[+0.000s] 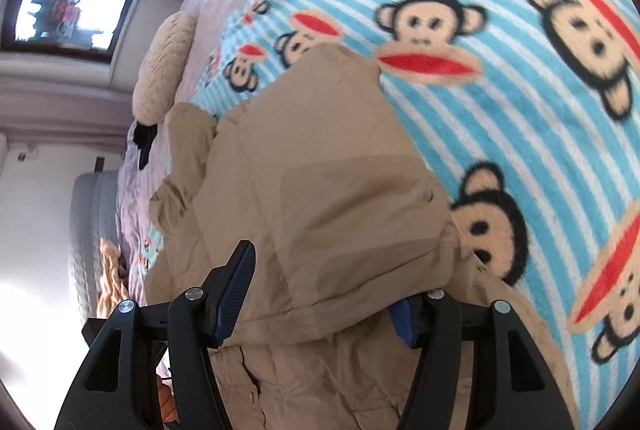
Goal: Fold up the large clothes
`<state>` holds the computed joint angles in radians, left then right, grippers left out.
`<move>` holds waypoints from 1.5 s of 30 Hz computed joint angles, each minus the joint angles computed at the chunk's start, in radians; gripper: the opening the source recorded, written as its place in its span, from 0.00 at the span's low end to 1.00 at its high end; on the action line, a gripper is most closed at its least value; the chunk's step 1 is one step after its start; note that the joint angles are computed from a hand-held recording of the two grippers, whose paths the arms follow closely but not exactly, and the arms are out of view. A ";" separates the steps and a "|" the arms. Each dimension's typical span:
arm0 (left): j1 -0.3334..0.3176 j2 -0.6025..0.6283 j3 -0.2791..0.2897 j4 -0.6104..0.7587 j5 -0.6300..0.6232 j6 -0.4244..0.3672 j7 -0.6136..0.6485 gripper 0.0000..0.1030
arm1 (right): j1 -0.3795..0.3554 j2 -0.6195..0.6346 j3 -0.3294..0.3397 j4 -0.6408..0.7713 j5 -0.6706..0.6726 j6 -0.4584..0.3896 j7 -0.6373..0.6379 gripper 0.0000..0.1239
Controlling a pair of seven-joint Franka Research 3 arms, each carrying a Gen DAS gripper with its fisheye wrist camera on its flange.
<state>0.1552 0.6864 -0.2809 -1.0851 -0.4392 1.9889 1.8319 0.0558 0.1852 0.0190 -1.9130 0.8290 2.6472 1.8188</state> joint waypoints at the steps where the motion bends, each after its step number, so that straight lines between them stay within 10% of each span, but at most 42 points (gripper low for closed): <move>1: -0.004 0.008 0.008 0.004 0.011 -0.004 -0.012 0.07 | -0.005 0.011 0.007 0.018 -0.031 -0.008 0.000 0.21; 8: -0.009 -0.016 0.033 -0.068 0.059 0.051 -0.054 0.09 | 0.034 0.078 -0.024 0.080 -0.287 -0.078 0.101 0.07; 13: -0.001 -0.081 0.046 -0.108 0.094 0.075 -0.050 0.09 | 0.018 -0.004 -0.016 0.049 -0.299 -0.172 0.041 0.47; 18: -0.003 -0.091 0.060 -0.076 0.130 0.075 -0.057 0.09 | 0.007 -0.119 -0.012 -0.026 -0.140 -0.150 -0.163 0.47; 28: -0.068 0.042 0.034 0.140 0.169 0.018 -0.082 0.09 | -0.025 0.010 -0.061 0.059 -0.242 -0.048 0.051 0.49; 33: -0.124 0.118 0.060 0.214 0.247 0.010 -0.126 0.09 | -0.121 0.148 0.007 0.195 0.040 -0.090 -0.026 0.49; 35: -0.130 0.116 0.064 0.195 0.269 0.029 -0.132 0.09 | -0.152 0.193 0.043 0.258 0.128 -0.124 -0.099 0.23; 45: -0.165 0.176 0.056 0.247 0.316 0.033 -0.114 0.09 | -0.006 0.305 -0.125 0.423 -0.511 -0.234 0.183 0.08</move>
<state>-0.0101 0.8623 -0.2251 -0.8384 -0.1232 2.0222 1.7180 0.0498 0.4901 -0.1058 -1.4902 0.3184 2.4132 2.0022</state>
